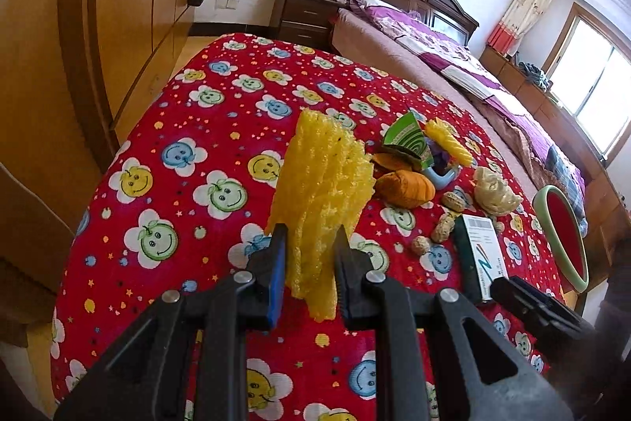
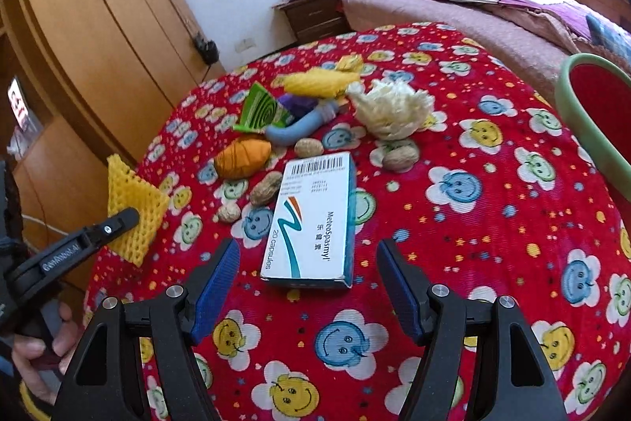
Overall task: Collect trash
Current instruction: 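Grasp the white Meteospasmyl medicine box with the right tool while the left tool holds the foam net, then carry the foam net in the left tool while the right tool carries the medicine box over the bucket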
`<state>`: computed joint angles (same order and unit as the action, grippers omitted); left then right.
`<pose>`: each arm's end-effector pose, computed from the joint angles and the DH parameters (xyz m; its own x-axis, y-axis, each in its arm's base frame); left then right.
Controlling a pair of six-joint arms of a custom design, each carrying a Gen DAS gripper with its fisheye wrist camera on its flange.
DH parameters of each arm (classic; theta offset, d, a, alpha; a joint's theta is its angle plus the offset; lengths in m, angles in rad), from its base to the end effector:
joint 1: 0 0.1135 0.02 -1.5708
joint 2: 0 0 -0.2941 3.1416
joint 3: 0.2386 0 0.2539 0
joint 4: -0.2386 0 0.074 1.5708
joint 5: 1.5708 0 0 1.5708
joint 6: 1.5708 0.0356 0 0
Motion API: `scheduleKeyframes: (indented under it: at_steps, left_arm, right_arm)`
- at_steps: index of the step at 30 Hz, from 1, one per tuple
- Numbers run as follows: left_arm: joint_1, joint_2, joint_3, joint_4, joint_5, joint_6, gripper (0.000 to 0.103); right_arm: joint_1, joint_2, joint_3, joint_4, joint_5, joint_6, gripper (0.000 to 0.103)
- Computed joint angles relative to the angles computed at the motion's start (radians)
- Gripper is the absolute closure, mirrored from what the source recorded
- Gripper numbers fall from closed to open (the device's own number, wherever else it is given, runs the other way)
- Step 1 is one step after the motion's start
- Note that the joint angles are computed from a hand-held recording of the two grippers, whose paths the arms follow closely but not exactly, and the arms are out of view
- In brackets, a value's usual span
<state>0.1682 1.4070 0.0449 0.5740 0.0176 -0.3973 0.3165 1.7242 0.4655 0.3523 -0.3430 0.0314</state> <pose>0.1570 0.0260 0.0970 -0.5845 -0.4917 -0.6454 -0.4135 0.8650 -0.2844 0.2473 0.0936 0.1031 -0.7632 -0.2188 -0.6080 -0.4664 0.8377 0.2840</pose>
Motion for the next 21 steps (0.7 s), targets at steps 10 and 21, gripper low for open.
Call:
scheduleKeyframes:
  at_steps: [10, 21]
  left_arm:
    - [0.026, 0.073, -0.015, 0.08, 0.035, 0.008, 0.082]
    - [-0.008, 0.06, -0.014, 0.075, 0.023, -0.003, 0.082]
  right_arm:
    - [0.064, 0.054, -0.021, 0.097, 0.117, -0.029, 0.03]
    - [0.051, 0.052, -0.047, 0.147, 0.138, -0.032, 0.051]
